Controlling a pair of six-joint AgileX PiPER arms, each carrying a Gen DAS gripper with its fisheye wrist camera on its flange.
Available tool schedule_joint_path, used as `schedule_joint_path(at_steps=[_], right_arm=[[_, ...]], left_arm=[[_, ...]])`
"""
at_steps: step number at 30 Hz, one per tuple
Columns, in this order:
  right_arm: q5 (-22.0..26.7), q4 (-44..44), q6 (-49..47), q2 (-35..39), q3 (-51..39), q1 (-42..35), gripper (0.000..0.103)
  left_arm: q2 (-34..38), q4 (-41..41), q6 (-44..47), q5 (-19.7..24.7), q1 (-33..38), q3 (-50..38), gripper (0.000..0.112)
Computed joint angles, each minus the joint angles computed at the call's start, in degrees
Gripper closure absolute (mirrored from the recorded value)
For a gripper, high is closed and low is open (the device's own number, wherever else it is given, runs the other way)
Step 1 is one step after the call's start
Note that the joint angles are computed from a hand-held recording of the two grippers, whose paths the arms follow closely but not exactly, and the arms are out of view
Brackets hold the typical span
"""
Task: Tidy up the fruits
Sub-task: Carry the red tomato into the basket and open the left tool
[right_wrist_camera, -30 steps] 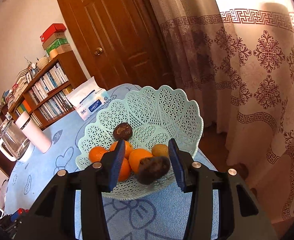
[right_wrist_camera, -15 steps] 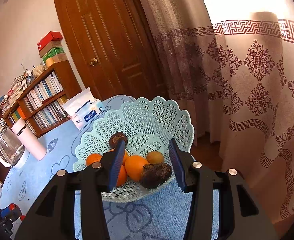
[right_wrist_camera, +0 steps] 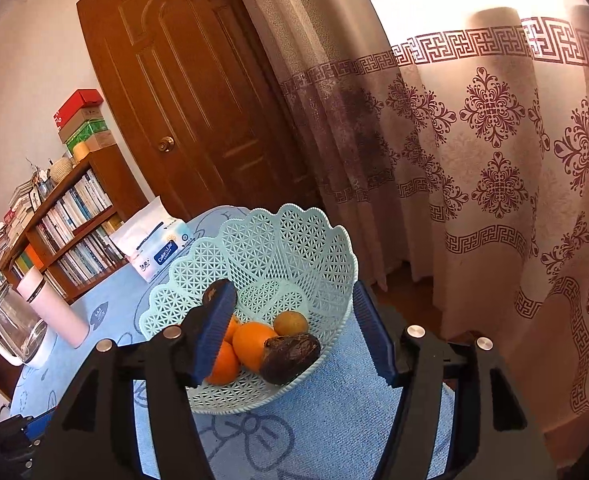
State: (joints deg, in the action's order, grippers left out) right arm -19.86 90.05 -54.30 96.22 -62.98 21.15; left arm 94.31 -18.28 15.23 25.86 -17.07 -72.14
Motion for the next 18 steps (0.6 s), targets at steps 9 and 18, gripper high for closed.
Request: schedule_joint_path(at_steps=[9, 18], right_arm=[[0.39, -1.29, 3.92, -0.50, 0.69, -1.34, 0.040], [1.10, -1.50, 4.22, -0.49, 0.54, -1.81, 0.040]], left_arm=[[9.62, -0.02, -0.89, 2.96, -4.72, -12.00, 0.082], [16.23, 1.32, -1.37, 2.89, -7.25, -19.12, 0.082]])
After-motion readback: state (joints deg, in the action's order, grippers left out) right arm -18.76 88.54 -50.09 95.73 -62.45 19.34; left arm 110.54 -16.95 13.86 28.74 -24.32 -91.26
